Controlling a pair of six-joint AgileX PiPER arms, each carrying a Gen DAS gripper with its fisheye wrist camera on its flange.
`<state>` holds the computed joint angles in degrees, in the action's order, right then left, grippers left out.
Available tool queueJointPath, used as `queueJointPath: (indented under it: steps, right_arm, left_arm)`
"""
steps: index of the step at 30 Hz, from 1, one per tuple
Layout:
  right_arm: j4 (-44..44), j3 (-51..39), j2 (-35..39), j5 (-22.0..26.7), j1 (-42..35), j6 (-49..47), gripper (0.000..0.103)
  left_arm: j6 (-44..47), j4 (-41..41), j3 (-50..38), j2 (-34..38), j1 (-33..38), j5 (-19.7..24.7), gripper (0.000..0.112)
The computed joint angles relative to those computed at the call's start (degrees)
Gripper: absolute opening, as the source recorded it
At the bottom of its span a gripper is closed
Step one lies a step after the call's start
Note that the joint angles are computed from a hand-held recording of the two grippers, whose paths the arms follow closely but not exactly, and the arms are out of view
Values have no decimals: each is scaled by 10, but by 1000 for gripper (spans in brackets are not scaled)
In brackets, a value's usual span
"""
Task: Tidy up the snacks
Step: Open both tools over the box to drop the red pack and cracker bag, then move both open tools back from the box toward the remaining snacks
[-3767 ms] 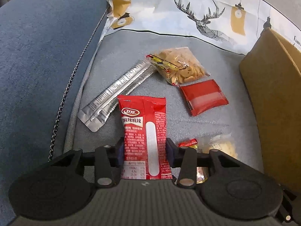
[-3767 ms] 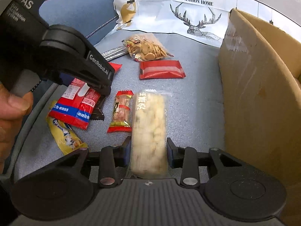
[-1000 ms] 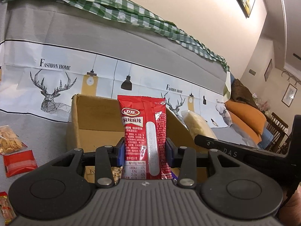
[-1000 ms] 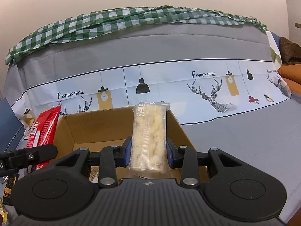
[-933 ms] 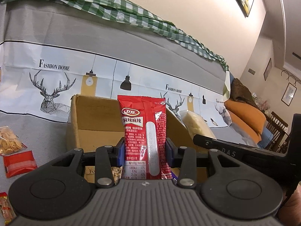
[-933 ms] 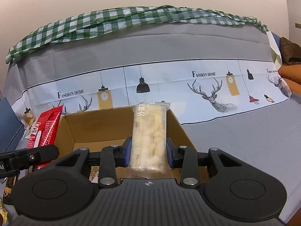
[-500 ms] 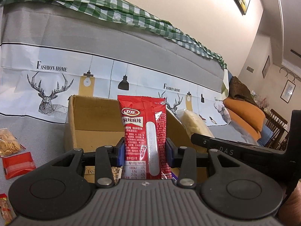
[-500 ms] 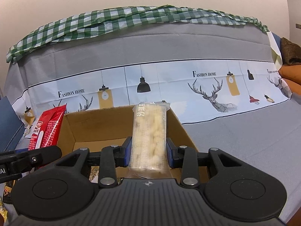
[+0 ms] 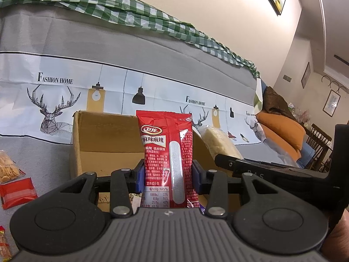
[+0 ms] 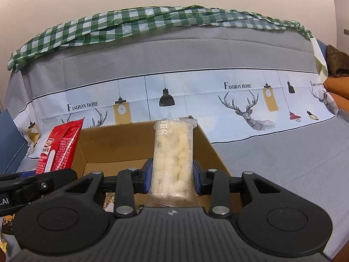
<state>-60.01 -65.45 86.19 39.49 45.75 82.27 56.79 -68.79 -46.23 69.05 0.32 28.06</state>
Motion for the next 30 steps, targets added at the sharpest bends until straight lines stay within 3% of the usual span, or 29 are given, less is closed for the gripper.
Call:
queueJointPath:
  steps: [11,13,14,16,17,18,30]
  right_arm:
    - [4,-6,3,4,2,-6,37]
    - [10,-9,5,5,1,-13,38]
    - [16,-12,7,5,0,-19,38]
    - [32,-21,15,14,0,-39,46]
    - [34,-27,20,25,2,-43,57]
    - [31,-29,22,29,4,-42,61]
    - [28,-37,28,42,9,-37,63]
  left_arm:
    - [6,-10,2,0,2,4,47]
    - [6,-14,0,3,7,17,51]
    - [2,-12,-2,4,7,22,60]
    - [-2,-8,-2,2,3,16,64]
    - [-4,-5,-2,0,0,10,64]
    - [-5,-5,-1,-1,-1,9,64]
    - [-37,19,3,-16,-6,-21,64]
